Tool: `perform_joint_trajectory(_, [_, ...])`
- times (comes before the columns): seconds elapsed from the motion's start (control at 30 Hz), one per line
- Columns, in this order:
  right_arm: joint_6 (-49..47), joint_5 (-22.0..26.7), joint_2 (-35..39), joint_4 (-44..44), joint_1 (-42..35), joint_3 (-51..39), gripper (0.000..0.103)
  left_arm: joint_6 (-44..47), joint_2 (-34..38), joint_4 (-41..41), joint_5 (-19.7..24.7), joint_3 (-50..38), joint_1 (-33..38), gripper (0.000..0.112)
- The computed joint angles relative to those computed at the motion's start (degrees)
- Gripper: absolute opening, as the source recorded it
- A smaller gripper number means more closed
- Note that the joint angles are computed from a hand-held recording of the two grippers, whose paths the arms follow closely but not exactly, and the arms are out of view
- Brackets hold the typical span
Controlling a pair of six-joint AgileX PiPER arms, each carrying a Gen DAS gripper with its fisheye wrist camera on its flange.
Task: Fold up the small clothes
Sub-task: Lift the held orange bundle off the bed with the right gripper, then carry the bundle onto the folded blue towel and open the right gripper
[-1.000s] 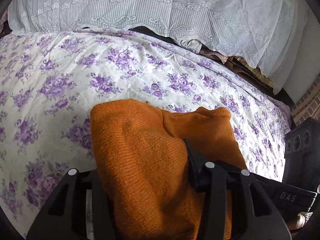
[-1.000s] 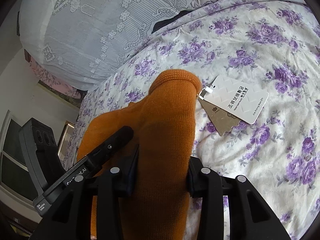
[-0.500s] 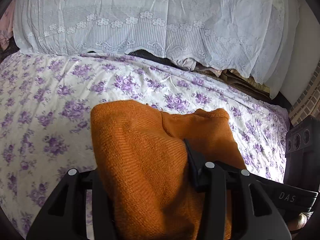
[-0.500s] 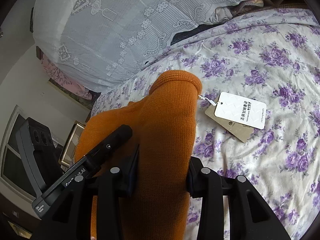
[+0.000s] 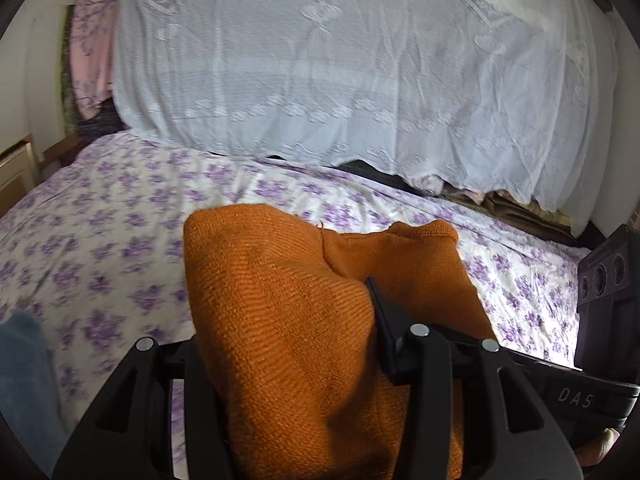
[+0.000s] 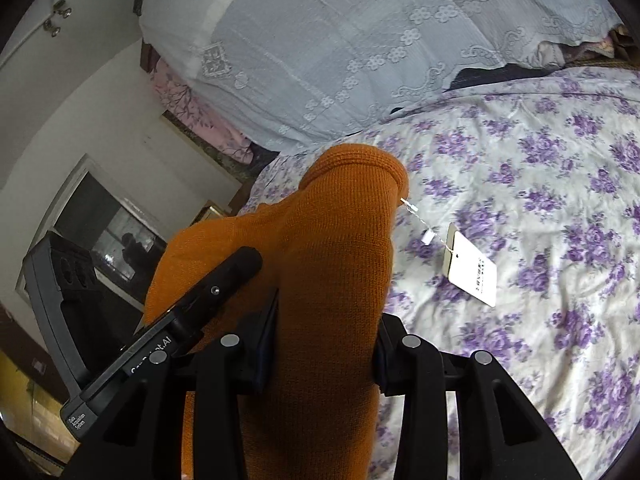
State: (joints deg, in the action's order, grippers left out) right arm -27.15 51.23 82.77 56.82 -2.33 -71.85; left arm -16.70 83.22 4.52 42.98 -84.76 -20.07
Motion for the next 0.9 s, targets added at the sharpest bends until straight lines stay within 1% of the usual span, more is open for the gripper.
perform_joint_trajectory(0.23, [6.6, -2.5, -1.3, -3.9, 13.9, -3.2, 0.039, -3.3, -13.1, 3.8, 4.0, 7.2, 6.7, 0.045])
perform_joint_trajectory(0.4, [12.3, -5.5, -1.1, -8.3, 24.5, -5.5, 0.039, 0.3, -21.1, 0.8, 6.5, 11.4, 15.7, 0.045])
perform_joint_trajectory(0.57, [18.8, -8.2, 1.4, -13.3, 34.2, -9.2, 0.039, 8.8, -26.4, -6.7, 9.2, 13.5, 28.4, 0.045])
perform_joint_trajectory(0.67, [20.9, -9.6, 3.5, -14.7, 38.5, -11.4, 0.039, 16.5, -28.2, -13.2, 10.2, 14.0, 37.1, 0.045])
perform_joint_trajectory(0.7, [21.8, -10.0, 4.3, -15.3, 39.9, -12.4, 0.039, 20.2, -28.7, -16.5, 10.9, 14.0, 41.0, 0.045])
perform_joint_trajectory(0.77, [24.0, -10.7, 6.1, -16.8, 42.7, -14.3, 0.039, 26.2, -29.2, -21.8, 12.2, 14.0, 47.7, 0.045])
perform_joint_trajectory(0.8, [24.6, -10.7, 7.2, -17.1, 43.7, -15.5, 0.039, 27.7, -29.1, -23.0, 12.3, 14.0, 49.5, 0.045])
perform_joint_trajectory(0.9, [27.0, -10.7, 11.9, -19.2, 46.8, -20.6, 0.039, 35.6, -27.5, -30.7, 13.5, 14.0, 59.1, 0.045])
